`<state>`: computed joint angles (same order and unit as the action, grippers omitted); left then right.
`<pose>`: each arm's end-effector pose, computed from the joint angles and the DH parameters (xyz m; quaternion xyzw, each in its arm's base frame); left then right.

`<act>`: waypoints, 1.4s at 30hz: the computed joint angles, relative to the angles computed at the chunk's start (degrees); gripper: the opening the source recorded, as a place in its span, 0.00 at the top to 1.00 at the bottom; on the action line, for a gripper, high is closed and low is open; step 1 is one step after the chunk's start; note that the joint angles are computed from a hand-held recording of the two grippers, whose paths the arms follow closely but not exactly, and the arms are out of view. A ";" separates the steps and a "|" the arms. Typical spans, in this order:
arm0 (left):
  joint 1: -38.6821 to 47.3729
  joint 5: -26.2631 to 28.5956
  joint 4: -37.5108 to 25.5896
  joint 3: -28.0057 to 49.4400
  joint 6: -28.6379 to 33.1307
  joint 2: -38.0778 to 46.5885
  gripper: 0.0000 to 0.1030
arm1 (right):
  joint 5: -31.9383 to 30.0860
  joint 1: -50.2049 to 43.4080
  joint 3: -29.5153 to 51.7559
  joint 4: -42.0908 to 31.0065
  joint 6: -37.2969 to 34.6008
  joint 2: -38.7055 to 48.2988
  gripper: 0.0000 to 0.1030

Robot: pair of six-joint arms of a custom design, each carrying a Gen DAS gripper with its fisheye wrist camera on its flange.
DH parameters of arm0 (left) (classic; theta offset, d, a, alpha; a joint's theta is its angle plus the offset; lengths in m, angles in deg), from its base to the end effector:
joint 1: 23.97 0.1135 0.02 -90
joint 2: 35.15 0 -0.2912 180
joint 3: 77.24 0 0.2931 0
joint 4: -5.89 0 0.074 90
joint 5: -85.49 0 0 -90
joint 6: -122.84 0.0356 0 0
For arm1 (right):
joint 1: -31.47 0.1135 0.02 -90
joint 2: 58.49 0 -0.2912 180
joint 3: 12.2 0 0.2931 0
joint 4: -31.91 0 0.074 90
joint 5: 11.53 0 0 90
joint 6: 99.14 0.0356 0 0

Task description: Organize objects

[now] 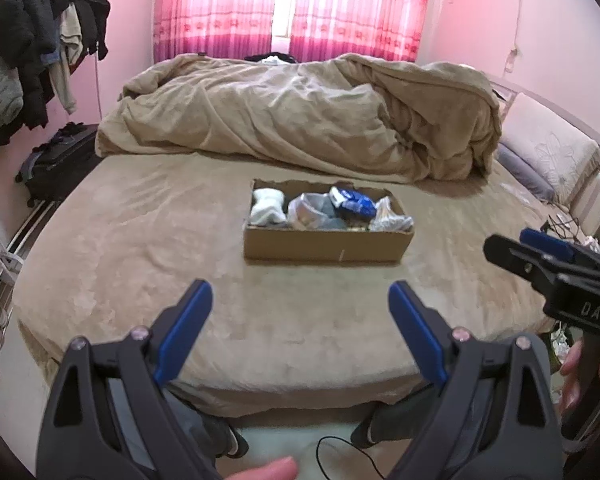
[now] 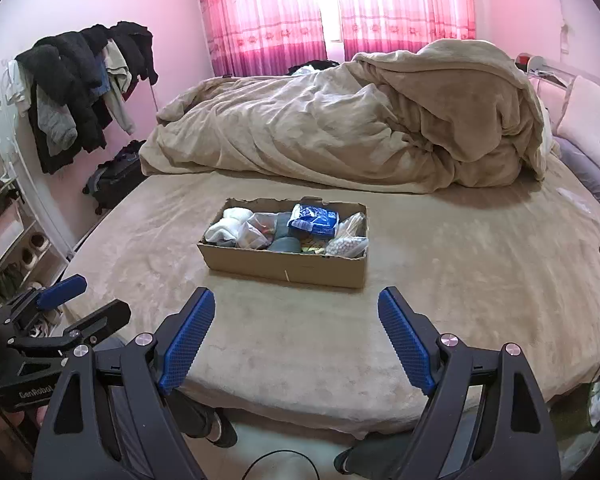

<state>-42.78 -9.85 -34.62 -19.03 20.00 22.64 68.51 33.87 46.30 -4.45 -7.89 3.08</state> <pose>0.2298 -0.0748 0.2916 0.0275 0.9054 -0.0743 0.4170 0.2578 0.0170 0.2846 -0.0461 0.9004 0.0920 0.4228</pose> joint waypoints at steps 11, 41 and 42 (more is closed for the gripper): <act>0.28 0.49 0.60 0.31 0.20 1.18 0.12 | -1.11 -0.68 -0.06 -0.27 -0.45 0.75 0.16; 0.83 0.34 2.33 0.52 0.91 3.08 0.12 | -1.06 -0.62 0.00 0.10 -0.42 1.42 0.16; 0.79 0.25 2.42 0.57 0.89 3.18 0.12 | -1.06 -0.62 0.00 0.10 -0.42 1.42 0.16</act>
